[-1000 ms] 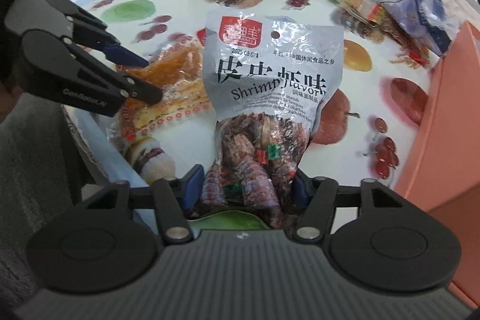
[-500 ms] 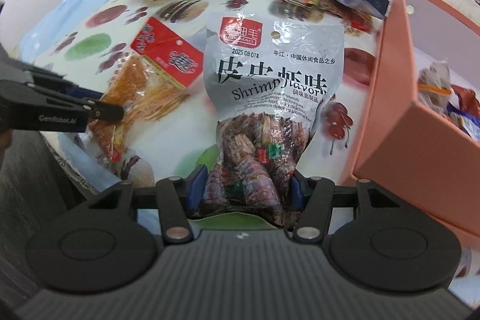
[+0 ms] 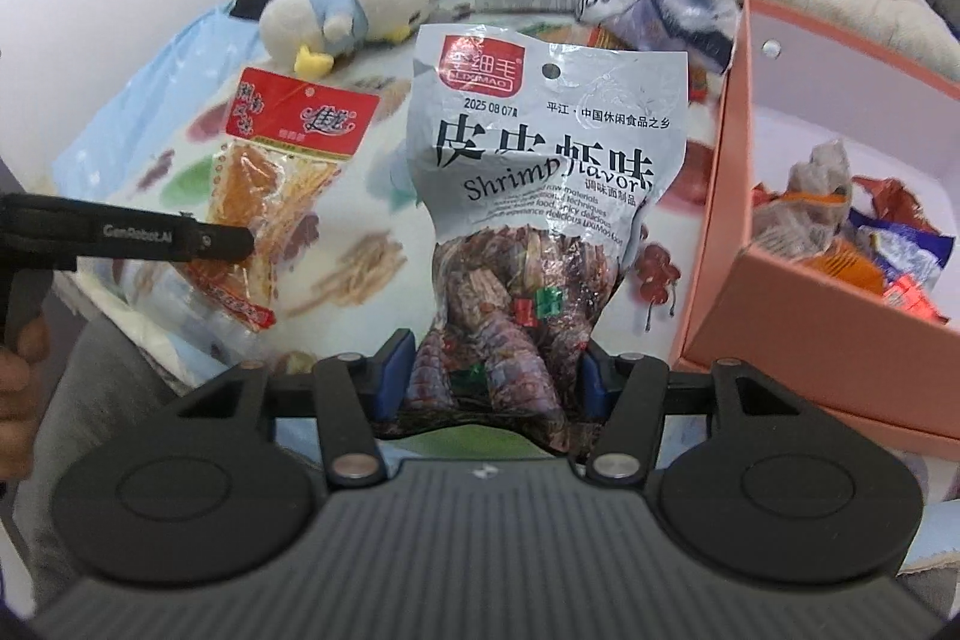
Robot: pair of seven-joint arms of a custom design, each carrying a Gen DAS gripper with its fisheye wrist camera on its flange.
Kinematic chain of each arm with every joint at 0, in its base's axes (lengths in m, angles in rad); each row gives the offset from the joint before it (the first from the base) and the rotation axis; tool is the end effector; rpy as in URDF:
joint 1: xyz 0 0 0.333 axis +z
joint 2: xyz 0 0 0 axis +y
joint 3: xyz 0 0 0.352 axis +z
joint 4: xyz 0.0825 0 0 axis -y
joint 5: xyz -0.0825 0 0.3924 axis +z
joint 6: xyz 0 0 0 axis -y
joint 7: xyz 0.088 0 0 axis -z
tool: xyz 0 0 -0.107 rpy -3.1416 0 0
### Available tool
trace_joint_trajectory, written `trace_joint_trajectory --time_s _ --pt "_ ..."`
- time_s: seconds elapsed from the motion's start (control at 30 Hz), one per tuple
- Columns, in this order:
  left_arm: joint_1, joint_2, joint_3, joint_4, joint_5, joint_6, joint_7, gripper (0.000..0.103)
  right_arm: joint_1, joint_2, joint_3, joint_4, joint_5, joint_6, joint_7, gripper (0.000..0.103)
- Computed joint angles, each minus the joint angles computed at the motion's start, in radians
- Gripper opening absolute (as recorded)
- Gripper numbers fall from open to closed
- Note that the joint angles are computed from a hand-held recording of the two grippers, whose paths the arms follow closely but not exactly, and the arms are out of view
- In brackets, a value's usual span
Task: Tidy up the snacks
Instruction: 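Carry both held packets up and over the pink box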
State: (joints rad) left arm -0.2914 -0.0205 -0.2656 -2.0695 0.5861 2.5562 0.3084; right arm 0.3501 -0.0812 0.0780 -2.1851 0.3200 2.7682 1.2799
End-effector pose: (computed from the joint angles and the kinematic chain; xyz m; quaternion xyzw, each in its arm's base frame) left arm 0.4957 -0.3192 0.5259 -0.7597 0.5643 -0.2644 0.1860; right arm 0.5217 0.2244 0.5302 -0.8005 0.4954 -0.1360 0.3088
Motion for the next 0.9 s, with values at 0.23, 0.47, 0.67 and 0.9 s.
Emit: trace_joint_trajectory --time_s 0.23,0.47,0.67,0.9 --pt "-0.010 -0.028 -0.017 0.042 0.020 -0.011 -0.025 0.028 -0.001 -0.069 -0.009 -0.025 0.012 0.032 0.036 0.057" --pt "-0.031 -0.025 -0.037 0.109 0.019 -0.015 0.021 0.028 -0.011 -0.146 -0.021 -0.064 -0.032 0.069 0.113 0.057" --pt "-0.058 0.004 -0.047 0.177 0.045 0.008 0.032 0.028 -0.026 -0.209 -0.030 -0.105 -0.079 0.099 0.170 0.057" --pt "-0.106 0.072 -0.040 0.264 0.024 0.026 0.081 0.028 -0.060 -0.265 -0.041 -0.143 -0.136 0.116 0.233 0.057"
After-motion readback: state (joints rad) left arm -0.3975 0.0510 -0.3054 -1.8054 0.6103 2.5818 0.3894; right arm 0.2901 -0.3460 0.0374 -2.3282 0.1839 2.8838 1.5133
